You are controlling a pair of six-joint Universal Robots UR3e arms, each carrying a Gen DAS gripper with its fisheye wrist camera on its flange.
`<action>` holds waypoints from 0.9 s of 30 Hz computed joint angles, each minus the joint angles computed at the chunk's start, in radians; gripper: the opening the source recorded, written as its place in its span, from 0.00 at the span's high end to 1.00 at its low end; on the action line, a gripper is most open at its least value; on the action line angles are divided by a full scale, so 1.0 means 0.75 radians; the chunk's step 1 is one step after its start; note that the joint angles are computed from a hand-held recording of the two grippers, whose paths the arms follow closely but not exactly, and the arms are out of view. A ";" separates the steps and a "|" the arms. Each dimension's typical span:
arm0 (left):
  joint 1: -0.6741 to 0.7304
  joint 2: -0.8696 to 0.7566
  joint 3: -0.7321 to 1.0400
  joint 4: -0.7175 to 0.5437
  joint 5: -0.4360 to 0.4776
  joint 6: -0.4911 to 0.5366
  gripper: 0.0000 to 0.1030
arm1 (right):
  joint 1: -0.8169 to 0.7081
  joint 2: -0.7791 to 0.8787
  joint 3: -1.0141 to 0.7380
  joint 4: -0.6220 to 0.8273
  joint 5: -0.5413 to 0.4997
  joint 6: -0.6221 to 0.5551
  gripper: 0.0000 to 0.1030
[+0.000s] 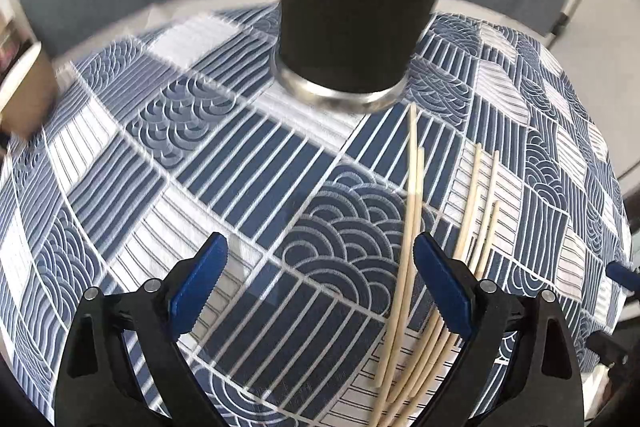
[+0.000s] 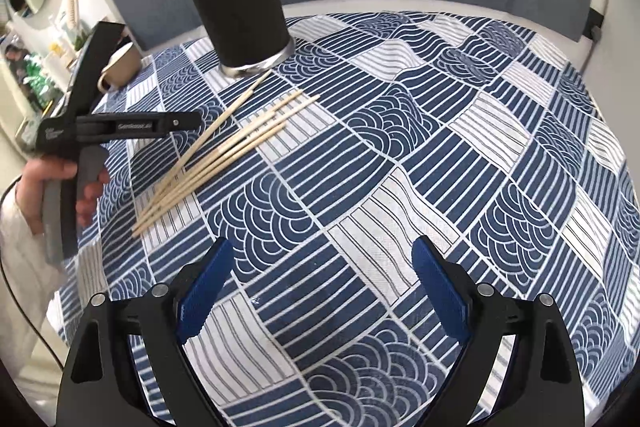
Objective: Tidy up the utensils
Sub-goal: 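Lower both open grippers toward the wooden sticks lying beside the holder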
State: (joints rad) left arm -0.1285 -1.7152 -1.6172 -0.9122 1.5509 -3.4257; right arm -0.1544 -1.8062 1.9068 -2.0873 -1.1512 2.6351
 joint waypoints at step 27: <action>0.062 0.004 0.022 -0.089 -0.023 0.323 0.12 | 0.456 0.606 -0.479 -0.214 -0.448 0.563 0.16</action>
